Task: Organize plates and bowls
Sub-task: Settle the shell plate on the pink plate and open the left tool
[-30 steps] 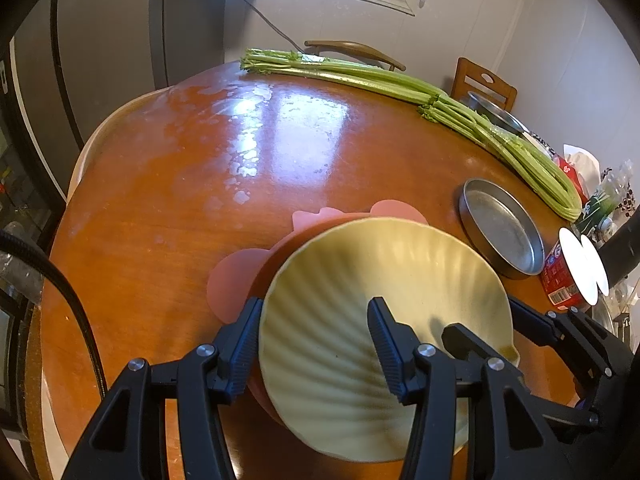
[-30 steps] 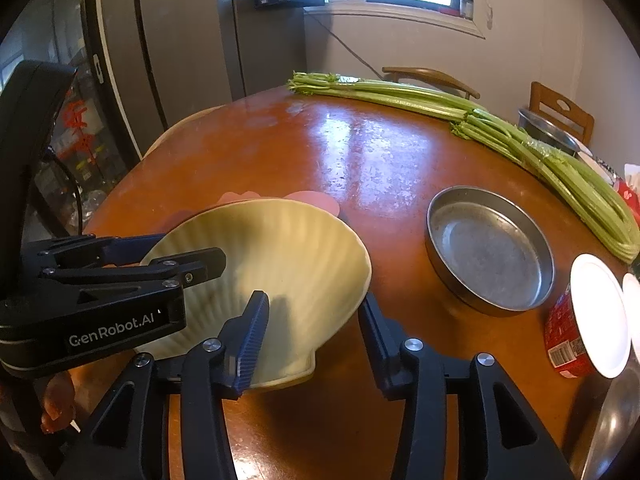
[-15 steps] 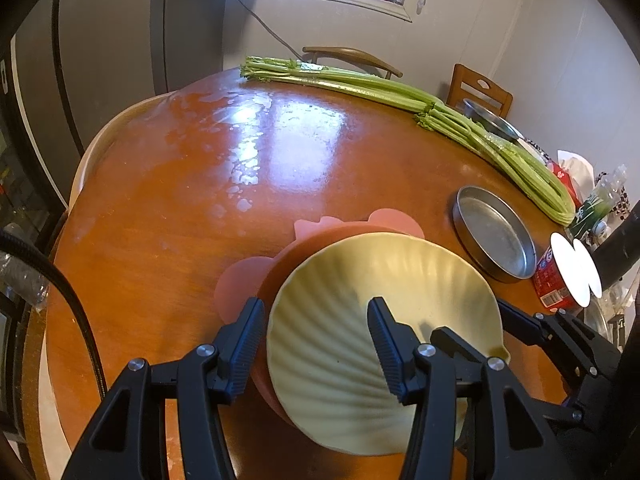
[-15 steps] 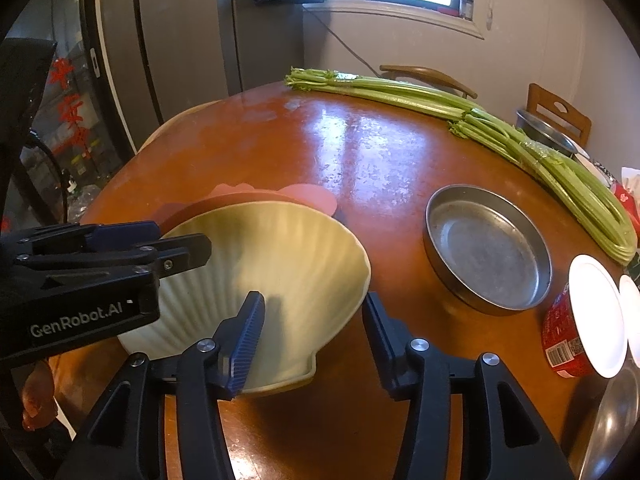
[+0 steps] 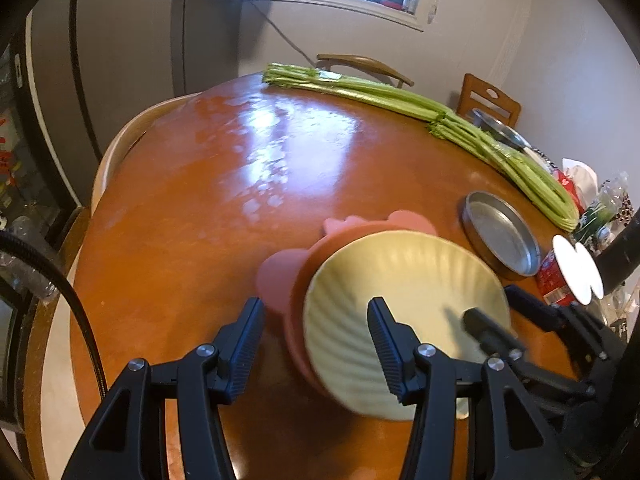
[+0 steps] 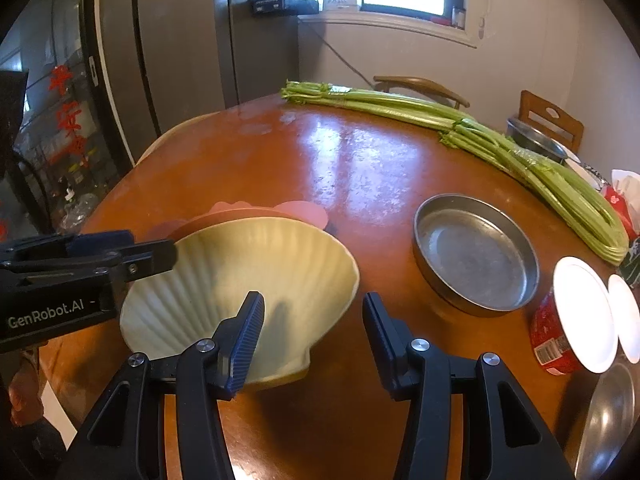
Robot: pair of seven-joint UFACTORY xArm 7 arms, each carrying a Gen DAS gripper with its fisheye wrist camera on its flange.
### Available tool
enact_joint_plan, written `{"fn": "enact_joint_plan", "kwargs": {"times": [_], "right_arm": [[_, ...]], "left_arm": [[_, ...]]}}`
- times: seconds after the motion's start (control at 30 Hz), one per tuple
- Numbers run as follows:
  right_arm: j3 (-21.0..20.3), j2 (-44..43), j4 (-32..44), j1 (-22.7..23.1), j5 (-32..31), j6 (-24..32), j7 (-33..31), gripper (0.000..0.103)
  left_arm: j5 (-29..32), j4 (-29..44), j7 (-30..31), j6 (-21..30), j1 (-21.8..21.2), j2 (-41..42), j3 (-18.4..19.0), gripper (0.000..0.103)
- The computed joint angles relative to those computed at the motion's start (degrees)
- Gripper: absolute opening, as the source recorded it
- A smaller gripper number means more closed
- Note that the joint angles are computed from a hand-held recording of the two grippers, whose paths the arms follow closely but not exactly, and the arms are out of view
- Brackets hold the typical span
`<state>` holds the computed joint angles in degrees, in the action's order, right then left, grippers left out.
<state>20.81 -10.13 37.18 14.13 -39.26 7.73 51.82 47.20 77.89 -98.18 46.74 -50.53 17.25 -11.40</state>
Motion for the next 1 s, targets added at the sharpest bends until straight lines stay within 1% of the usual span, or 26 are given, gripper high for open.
{"fn": "enact_joint_plan", "kwargs": {"times": [0.17, 0.27, 0.43, 0.53, 0.57, 0.77, 1.0], "right_arm": [[0.49, 0.11, -0.33, -0.61, -0.81, -0.92, 1.26, 0.053], [1.77, 0.89, 0.39, -1.72, -3.47, -1.09, 3.92, 0.053], [0.84, 2.67, 1.83, -0.68, -6.68, -0.49, 6.63, 0.053], [-0.82, 3.23, 1.99, 0.77, -6.78, -0.76, 7.01, 0.054], [-0.89, 3.37, 2.15, 0.65, -7.86, -0.93, 8.15, 0.054], [-2.27, 4.33, 2.94, 1.75, -11.52, -0.6, 11.59, 0.055], [-3.85, 4.31, 2.7, 3.14, -10.52, -1.12, 10.58, 0.056]], "left_arm": [[-1.28, -1.62, -0.16, -0.93, 0.64, -0.23, -0.18, 0.054], [-2.06, -1.59, 0.37, -2.08, 0.98, 0.39, -0.08, 0.054], [-3.3, -1.09, 1.94, -3.55, 1.28, 1.63, 0.47, 0.054], [-3.88, -0.62, 2.79, -4.29, 1.36, 2.42, 1.03, 0.054], [-3.89, -0.48, 3.0, -4.67, 1.35, 2.63, 1.25, 0.054], [-4.47, 1.23, 4.35, -4.54, 0.94, 4.03, 2.18, 0.054], [-4.52, 2.89, 4.9, -3.2, 0.12, 5.11, 2.94, 0.054]]}}
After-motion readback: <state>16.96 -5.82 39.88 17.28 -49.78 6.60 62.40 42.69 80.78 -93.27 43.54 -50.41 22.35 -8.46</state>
